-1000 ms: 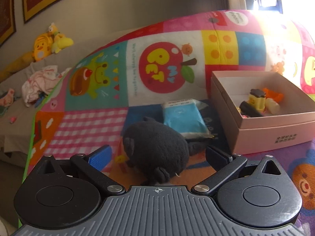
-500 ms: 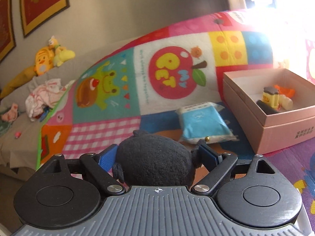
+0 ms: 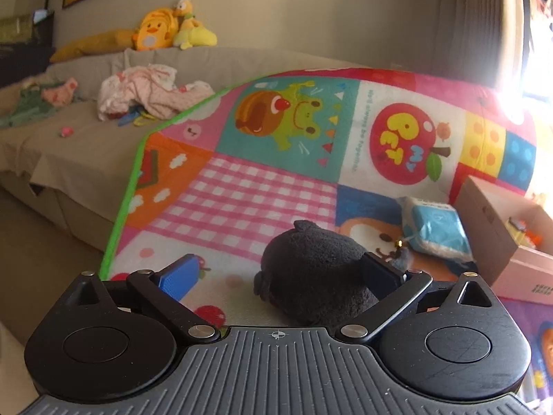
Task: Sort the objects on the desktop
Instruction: 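Grasp the black plush toy with the left gripper while the right holds the pig, then carry the pig and plush toy toward the pink box with both grippers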
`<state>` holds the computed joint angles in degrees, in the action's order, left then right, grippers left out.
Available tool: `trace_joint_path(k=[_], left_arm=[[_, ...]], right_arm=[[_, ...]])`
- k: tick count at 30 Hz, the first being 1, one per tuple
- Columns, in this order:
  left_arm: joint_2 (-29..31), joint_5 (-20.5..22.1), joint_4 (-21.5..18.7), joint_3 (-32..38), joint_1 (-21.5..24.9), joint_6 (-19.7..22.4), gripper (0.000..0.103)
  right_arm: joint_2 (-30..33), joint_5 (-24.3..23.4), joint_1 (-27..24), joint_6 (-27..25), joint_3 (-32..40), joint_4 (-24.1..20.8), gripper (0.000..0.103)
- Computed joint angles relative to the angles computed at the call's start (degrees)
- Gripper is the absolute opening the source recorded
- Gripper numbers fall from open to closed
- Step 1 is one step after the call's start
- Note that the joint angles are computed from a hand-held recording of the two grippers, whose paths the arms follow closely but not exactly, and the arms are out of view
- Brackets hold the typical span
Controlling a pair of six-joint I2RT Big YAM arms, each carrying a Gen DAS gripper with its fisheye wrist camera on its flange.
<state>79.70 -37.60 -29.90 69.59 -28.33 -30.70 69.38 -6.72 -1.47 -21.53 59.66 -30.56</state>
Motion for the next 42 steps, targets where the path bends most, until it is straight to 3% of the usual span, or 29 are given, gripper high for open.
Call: trace_joint_path(k=[4, 6, 10, 12, 16, 19, 20, 22, 24, 28, 29, 32, 38, 42], left_arm=[[-0.1, -6.3, -3.8, 0.5, -2.0, 0.5, 0.103], [-1.3, -7.8, -5.4, -0.6, -2.2, -1.4, 0.103], [-4.1, -9.9, -12.7, -2.8, -1.8, -7.0, 0.103], [-7.2, -7.7, -11.3, -5.9, -1.6, -7.4, 0.103], [-13.2, -2.4, -4.4, -11.4, -2.1, -5.8, 0.103], [-13.3, 2.8, 0.6, -11.7, -3.2, -0.5, 0.103], [-11.8, 2.5, 1.3, -10.6, -3.9, 1.6, 0.103], [-6.8, -0.4, -0.4, -6.2, -4.6, 3.6, 0.103], [-1.6, -2.6, -4.4, -1.3, -3.6, 2.0, 0.103], [4.1, 0.2, -6.6, 3.7, -0.6, -1.2, 0.103], [4.6, 0.2, -6.5, 4.0, -0.4, -1.2, 0.101], [5.7, -0.1, -7.7, 5.1, -0.1, -0.6, 0.077], [3.4, 0.9, -7.5, 3.7, -0.9, -0.7, 0.073], [-1.3, 3.6, -5.2, 1.2, -3.4, 0.1, 0.073]], right_arm=[[-1.4, -1.8, -0.6, -0.2, -0.7, 0.0, 0.094], [-2.4, -4.2, -1.5, 0.5, -0.5, -0.1, 0.094], [-3.7, -5.9, -1.8, 0.9, 0.1, 2.4, 0.101], [-4.3, -5.4, -1.2, -0.2, 0.2, 4.4, 0.102], [-4.5, -5.4, -0.2, -0.5, 0.8, 4.8, 0.103], [-4.7, -5.3, 0.5, -0.4, 0.9, 4.2, 0.103], [-4.7, -5.1, 0.7, -0.5, 0.9, 4.1, 0.103], [-4.9, -4.5, 1.2, -0.7, 0.5, 3.6, 0.103], [-5.0, -4.0, 1.3, -1.3, 0.2, 2.7, 0.103], [-5.0, -3.6, 0.6, -2.4, -0.5, 0.6, 0.103], [-4.9, -3.8, 0.4, -2.3, -0.5, -0.1, 0.103], [-4.5, -3.9, -0.3, -1.7, -0.6, -0.9, 0.103], [-4.3, -4.8, -0.5, -1.1, -0.7, -1.2, 0.103], [-4.9, -5.3, -0.5, -1.6, -0.8, -1.6, 0.103]])
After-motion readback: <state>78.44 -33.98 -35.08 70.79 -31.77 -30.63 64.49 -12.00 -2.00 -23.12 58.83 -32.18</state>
